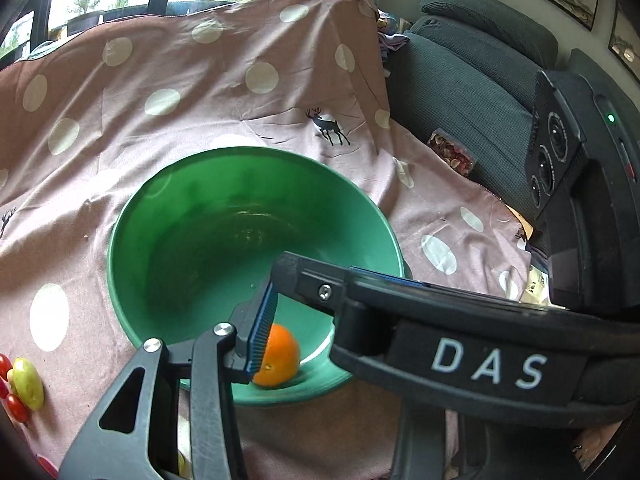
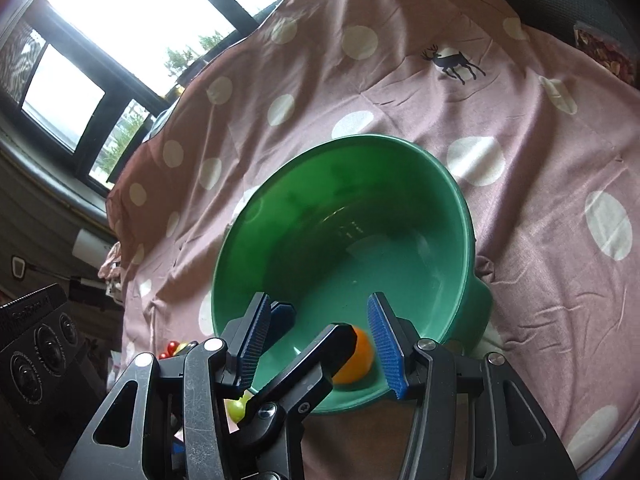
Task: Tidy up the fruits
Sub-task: 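Open the right gripper to drop the orange into the bowl, then move the right gripper back toward the large green apple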
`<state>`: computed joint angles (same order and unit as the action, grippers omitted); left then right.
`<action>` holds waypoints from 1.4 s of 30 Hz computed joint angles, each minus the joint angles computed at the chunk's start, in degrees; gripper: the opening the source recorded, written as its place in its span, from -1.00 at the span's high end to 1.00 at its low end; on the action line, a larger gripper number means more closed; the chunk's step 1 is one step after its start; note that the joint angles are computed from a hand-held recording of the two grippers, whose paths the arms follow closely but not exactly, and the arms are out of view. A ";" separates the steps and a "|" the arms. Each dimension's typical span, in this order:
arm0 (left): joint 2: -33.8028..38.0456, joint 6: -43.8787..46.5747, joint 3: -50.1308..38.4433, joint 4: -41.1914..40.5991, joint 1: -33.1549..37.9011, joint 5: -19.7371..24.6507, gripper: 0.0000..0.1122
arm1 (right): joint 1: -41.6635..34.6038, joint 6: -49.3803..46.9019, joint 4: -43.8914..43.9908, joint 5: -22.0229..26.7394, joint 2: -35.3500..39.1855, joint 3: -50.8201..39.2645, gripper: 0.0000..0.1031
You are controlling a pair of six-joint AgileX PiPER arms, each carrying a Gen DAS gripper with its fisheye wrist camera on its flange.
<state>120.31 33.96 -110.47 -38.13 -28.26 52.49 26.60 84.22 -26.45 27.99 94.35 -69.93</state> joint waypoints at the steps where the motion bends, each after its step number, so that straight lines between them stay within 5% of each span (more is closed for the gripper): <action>1: -0.70 0.60 0.93 -0.48 0.17 -0.52 0.28 | 0.13 0.55 -0.54 0.12 -0.11 0.03 -0.05; 9: -8.00 4.91 9.88 -4.59 4.49 -3.55 0.10 | 3.79 9.60 -11.03 5.24 -1.63 -0.79 -0.15; 20: -19.04 5.93 23.58 -8.17 16.53 -10.00 -0.55 | 8.87 9.36 -14.53 13.16 1.70 -7.87 -0.43; 24: -19.69 2.38 24.20 -6.97 22.28 -9.33 -0.57 | 10.87 7.27 -15.08 15.87 4.74 -12.31 -0.64; 34: -17.98 -5.11 25.99 0.21 35.16 -11.66 -0.57 | 14.17 -1.26 -12.30 22.77 13.85 -24.90 -0.64; 39: -13.78 -2.25 24.87 -2.61 39.08 -12.21 -0.57 | 15.21 -5.36 -8.90 21.18 18.24 -30.41 -0.64; 42: -10.19 -2.62 21.22 -3.87 40.33 -8.67 -0.57 | 14.39 -8.47 -3.26 9.22 17.66 -28.04 -0.64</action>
